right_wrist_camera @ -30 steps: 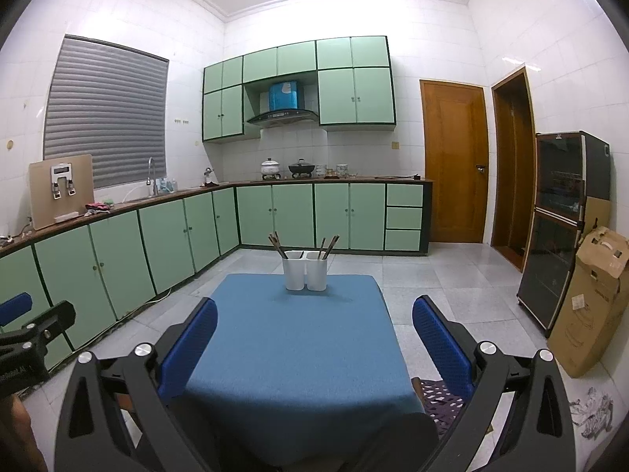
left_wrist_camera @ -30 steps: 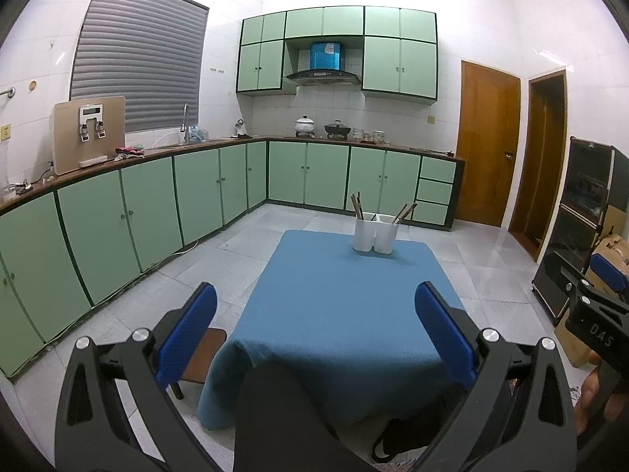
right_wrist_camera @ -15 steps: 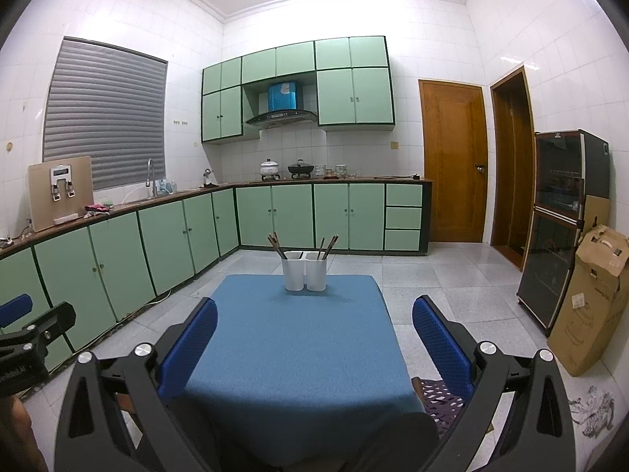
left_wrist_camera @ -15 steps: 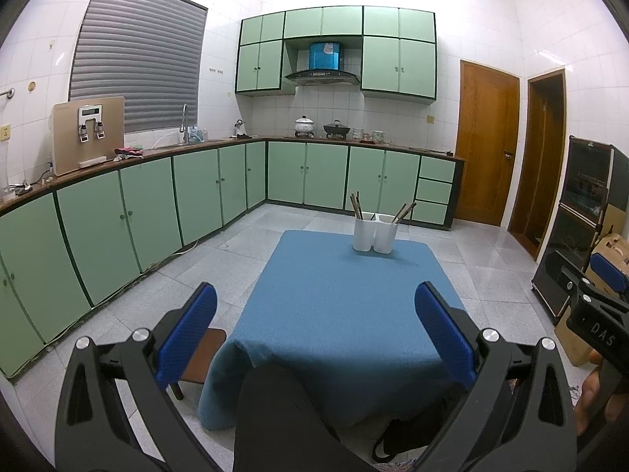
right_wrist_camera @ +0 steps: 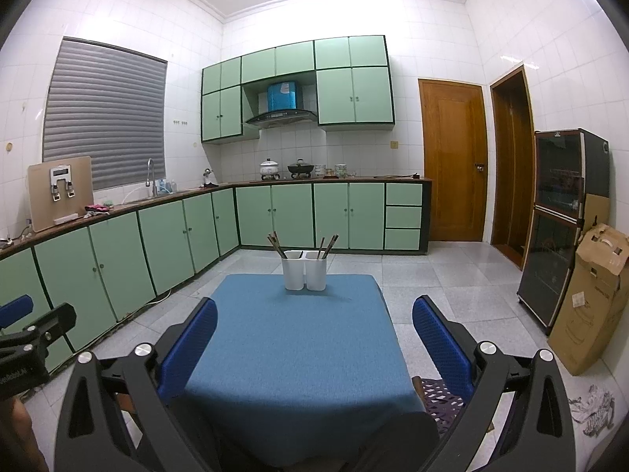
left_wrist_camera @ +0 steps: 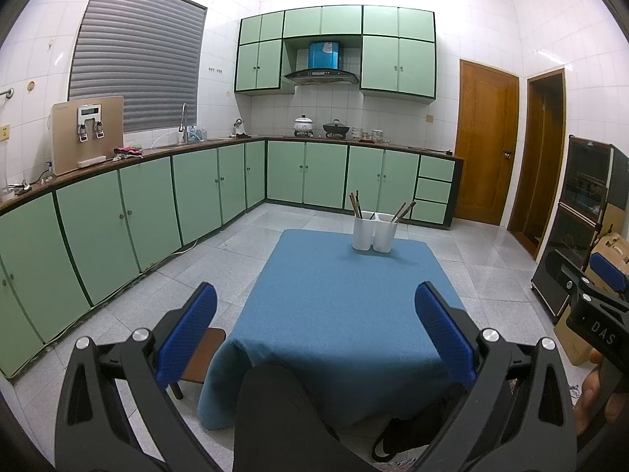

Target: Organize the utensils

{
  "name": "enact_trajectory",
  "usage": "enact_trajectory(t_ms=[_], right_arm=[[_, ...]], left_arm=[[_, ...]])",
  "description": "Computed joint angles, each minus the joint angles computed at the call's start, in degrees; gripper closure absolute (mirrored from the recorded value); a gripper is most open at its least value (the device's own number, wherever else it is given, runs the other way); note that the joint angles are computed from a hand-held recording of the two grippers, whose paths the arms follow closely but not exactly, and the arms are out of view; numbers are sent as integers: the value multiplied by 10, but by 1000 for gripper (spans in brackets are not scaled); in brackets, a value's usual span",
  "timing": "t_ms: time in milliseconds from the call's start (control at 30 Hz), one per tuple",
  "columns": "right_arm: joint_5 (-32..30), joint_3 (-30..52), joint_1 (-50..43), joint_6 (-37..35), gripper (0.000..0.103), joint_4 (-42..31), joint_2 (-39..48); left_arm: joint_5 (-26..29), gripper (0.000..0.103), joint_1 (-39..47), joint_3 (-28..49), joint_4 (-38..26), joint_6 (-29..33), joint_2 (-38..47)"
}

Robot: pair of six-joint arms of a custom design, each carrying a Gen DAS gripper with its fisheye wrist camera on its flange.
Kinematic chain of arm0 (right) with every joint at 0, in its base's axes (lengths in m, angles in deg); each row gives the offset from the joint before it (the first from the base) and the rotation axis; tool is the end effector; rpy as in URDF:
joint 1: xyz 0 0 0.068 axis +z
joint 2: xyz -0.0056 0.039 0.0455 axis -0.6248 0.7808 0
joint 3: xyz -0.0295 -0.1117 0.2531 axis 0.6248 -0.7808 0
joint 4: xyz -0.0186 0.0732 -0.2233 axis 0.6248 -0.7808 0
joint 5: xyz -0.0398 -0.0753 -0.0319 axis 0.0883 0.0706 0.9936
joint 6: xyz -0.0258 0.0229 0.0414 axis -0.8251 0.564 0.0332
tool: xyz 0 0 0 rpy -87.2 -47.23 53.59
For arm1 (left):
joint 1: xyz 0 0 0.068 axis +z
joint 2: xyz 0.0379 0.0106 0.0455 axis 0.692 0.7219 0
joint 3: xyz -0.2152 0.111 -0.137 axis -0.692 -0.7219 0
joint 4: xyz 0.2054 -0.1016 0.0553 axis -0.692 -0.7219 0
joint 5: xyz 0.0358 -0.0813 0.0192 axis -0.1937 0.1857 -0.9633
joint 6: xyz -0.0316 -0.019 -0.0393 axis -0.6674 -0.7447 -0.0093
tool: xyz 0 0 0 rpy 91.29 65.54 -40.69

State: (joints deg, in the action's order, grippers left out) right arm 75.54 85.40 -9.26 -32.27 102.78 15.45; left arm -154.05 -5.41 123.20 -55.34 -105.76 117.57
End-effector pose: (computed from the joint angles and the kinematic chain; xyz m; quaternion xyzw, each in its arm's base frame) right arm 0.2838 0.1581 0.3089 -0.1575 0.7707 0.1615 0.5959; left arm 0.1914 -0.1719 0.3789 -0.2333 0.7937 0.1349 0.5453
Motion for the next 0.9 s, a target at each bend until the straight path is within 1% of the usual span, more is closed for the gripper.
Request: enact_trajectory(t_ms=[900], right_arm=[[1,2,2,1,5,-6,-3]], left_arm=[[1,5,-1,3,-1,-1,3]])
